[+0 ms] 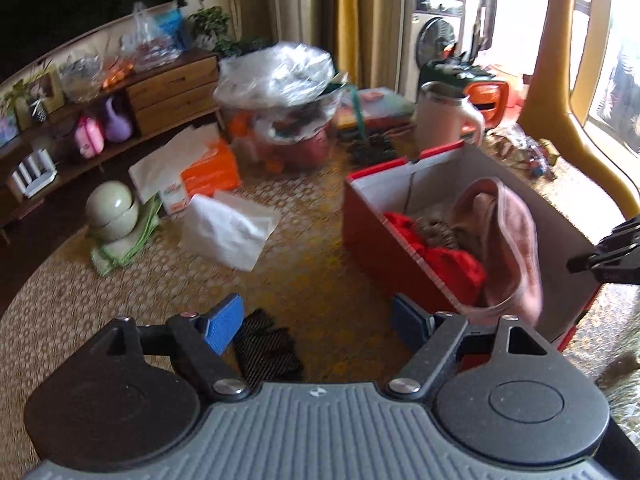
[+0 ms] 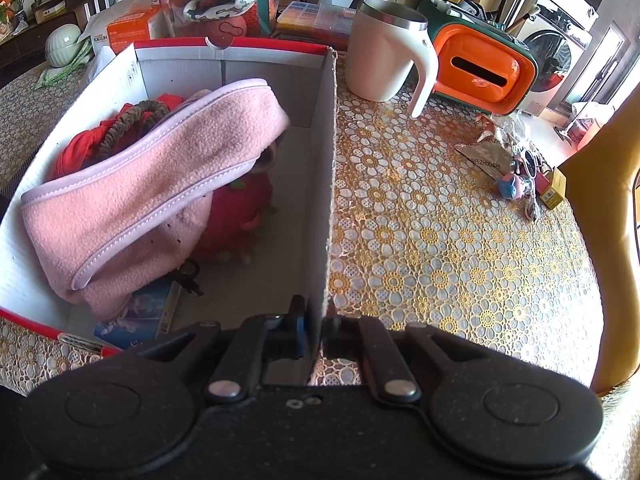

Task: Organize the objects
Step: 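Move the open left gripper to the black dotted glove, then close the left gripper on the black glove and lift it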

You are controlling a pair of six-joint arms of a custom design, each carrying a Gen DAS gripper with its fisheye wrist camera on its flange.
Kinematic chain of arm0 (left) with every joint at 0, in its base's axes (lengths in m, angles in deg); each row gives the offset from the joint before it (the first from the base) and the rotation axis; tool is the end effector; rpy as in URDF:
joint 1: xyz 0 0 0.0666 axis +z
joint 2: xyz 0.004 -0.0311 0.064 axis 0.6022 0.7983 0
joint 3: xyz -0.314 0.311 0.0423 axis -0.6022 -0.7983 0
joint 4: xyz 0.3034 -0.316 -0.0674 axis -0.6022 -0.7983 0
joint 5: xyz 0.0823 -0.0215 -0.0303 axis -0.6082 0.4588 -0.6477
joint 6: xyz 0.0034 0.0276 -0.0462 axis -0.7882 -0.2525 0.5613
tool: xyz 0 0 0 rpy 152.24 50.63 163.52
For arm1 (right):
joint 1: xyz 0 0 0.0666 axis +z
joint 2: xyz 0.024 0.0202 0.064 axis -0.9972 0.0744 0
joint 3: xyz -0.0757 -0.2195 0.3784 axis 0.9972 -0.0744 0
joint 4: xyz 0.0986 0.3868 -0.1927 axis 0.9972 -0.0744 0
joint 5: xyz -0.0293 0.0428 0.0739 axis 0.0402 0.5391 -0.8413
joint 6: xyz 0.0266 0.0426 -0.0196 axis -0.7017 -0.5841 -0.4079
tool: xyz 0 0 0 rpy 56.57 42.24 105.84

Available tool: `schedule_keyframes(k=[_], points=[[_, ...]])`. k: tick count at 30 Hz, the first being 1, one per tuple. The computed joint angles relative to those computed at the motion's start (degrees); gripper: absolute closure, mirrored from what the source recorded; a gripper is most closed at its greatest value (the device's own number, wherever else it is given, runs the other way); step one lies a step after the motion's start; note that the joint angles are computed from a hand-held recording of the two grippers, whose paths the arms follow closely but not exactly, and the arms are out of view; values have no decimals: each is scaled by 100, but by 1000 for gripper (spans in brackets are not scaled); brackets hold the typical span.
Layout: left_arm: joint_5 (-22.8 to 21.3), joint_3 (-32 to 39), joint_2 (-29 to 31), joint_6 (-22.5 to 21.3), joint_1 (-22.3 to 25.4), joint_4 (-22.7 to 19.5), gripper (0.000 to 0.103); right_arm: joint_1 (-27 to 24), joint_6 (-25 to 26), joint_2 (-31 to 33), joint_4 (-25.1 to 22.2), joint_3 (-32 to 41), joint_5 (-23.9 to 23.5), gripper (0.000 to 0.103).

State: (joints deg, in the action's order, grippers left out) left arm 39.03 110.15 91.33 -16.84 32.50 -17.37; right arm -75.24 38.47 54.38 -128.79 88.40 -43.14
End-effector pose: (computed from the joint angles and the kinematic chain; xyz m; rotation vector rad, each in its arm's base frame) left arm 0.5767 -0.0439 0.5614 0.0512 2.4094 0.0317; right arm 0.6719 0.1253 0.4968 -0.6814 2.5633 0.0013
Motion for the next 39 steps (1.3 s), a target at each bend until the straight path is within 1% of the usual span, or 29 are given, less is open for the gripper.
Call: schedule_keyframes(k=[2, 8, 10, 11, 12, 14, 16, 19, 22, 26, 28, 30, 31, 32, 33, 34, 36, 38, 39], points=[[-15, -147, -4, 70, 58, -20, 20, -1, 2, 0, 1, -1, 5, 96], [-102, -590, 51, 411, 187, -40, 18, -8, 19, -13, 13, -26, 15, 95], [-87, -739, 50, 534, 228, -17, 10, -12, 26, -9, 4, -23, 16, 95], [-29, -800, 47, 576, 255, -2, 3, -16, 32, -4, 4, -21, 19, 95], [23, -867, 37, 604, 278, 42, 1, -17, 36, -9, 13, -36, 23, 95], [28, -947, 38, 655, 293, 64, 1, -23, 40, -5, 5, -41, 22, 95], [5, -1022, 38, 615, 295, 106, 1, -21, 37, 0, 6, -54, 32, 95], [-180, -1100, 68, 576, 284, 160, 1, -31, 37, 22, 4, -36, 32, 95], [-245, -1136, 106, 599, 298, 177, 1, -28, 53, 39, -3, -20, 47, 95], [-496, -1208, 119, 464, 258, 333, 3, -9, 38, 15, 3, -46, 59, 95], [-487, -1238, 97, 439, 259, 415, 8, -15, 39, 18, 0, -42, 56, 95], [-431, -1216, 113, 438, 271, 393, 26, -13, 45, 19, 2, -38, 54, 95], [-447, -1186, 137, 417, 267, 353, 31, -8, 45, 25, -2, -26, 59, 96], [-461, -1164, 155, 400, 265, 321, 42, -11, 49, 29, -9, -15, 56, 96], [-443, -1155, 165, 399, 270, 308, 48, -12, 51, 27, -10, -10, 53, 96], [-398, -1154, 169, 409, 278, 306, 51, -2, 44, -9, -7, -39, 54, 96], [-366, -1157, 166, 417, 279, 310, 69, -10, 51, -13, -7, -32, 43, 96], [-470, -1170, 146, 427, 254, 340, 74, -23, 60, -11, -7, -16, 20, 96], [-470, -1180, 124, 444, 256, 375, 84, -29, 62, -9, -7, -9, 9, 96]])
